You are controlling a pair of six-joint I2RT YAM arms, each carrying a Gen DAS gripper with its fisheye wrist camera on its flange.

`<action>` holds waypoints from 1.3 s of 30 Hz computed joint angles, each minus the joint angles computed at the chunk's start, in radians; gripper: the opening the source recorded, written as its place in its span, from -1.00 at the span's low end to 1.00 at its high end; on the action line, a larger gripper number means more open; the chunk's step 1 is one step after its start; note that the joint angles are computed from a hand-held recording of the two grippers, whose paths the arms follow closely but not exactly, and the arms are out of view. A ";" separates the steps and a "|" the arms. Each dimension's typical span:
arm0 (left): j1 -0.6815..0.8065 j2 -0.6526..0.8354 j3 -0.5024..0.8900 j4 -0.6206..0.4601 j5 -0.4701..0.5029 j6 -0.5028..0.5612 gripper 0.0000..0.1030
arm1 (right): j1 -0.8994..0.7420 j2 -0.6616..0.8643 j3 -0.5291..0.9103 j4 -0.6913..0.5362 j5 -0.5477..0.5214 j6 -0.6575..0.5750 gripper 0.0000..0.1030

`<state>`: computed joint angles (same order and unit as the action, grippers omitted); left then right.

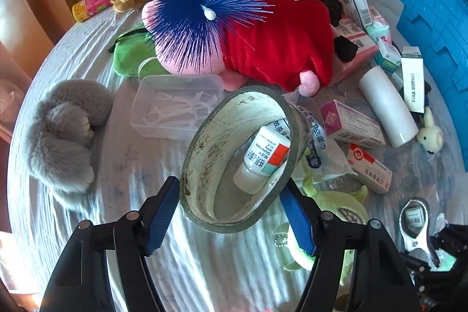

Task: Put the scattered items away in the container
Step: 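Grasp the metal stapler with the right tool while the left tool grasps the clear tape roll, then lift the stapler and tape roll and carry both over the blue box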

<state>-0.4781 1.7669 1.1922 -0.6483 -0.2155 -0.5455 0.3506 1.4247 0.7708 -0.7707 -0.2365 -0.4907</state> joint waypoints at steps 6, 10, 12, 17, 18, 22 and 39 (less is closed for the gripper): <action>-0.005 -0.047 -0.037 0.023 -0.007 -0.009 0.15 | -0.005 -0.017 0.007 -0.008 -0.012 0.018 -0.61; -0.005 -0.085 -0.069 0.033 0.003 -0.032 0.09 | 0.000 -0.030 0.022 -0.022 -0.012 0.023 -0.61; -0.009 -0.104 -0.079 0.035 0.003 -0.043 0.07 | 0.004 -0.035 0.032 -0.031 -0.011 0.025 -0.61; -0.012 -0.147 -0.086 0.021 -0.009 -0.060 0.03 | -0.008 -0.035 0.061 -0.055 -0.009 0.002 -0.61; -0.011 -0.157 -0.087 0.017 -0.011 -0.062 0.03 | -0.017 -0.025 0.078 -0.062 -0.011 -0.008 -0.61; -0.016 -0.192 -0.088 -0.004 -0.022 -0.083 0.00 | -0.017 -0.047 0.096 -0.091 -0.014 -0.007 -0.61; -0.015 -0.346 -0.082 -0.105 -0.055 -0.167 -0.06 | -0.038 -0.100 0.222 -0.224 -0.041 -0.051 -0.61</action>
